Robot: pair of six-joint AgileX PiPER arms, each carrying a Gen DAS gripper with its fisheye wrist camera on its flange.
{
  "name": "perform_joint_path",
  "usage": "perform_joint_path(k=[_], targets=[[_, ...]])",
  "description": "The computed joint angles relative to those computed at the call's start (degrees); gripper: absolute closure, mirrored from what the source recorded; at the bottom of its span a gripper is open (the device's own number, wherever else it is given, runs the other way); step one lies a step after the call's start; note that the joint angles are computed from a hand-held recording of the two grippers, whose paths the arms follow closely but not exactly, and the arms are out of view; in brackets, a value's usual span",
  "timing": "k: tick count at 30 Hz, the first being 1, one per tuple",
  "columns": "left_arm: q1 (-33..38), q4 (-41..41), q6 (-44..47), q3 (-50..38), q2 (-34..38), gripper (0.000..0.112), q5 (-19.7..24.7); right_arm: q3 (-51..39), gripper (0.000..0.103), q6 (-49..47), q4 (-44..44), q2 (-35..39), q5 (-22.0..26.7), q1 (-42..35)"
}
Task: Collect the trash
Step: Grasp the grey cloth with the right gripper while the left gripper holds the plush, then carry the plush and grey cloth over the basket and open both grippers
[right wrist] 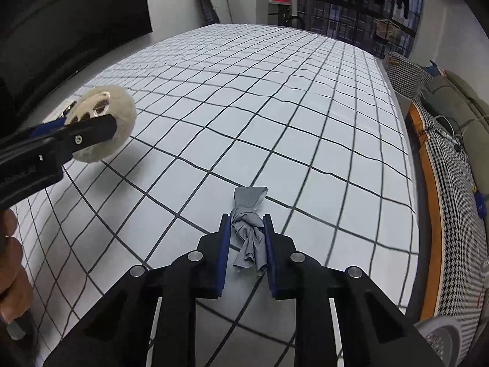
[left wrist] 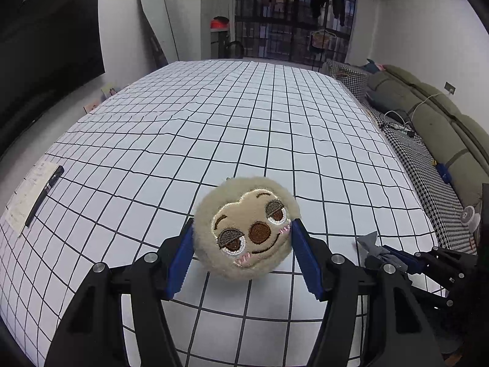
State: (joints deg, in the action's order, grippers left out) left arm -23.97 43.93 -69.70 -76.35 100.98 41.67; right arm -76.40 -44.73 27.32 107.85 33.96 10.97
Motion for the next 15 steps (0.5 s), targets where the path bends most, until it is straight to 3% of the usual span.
perform_joint_path(k=[15], targets=[[-1.21, 0.90, -0.28, 1.38, -1.25, 0.052, -1.34, 16.91, 0.083, 1.18, 3.88, -15.30, -4.23, -8.33]])
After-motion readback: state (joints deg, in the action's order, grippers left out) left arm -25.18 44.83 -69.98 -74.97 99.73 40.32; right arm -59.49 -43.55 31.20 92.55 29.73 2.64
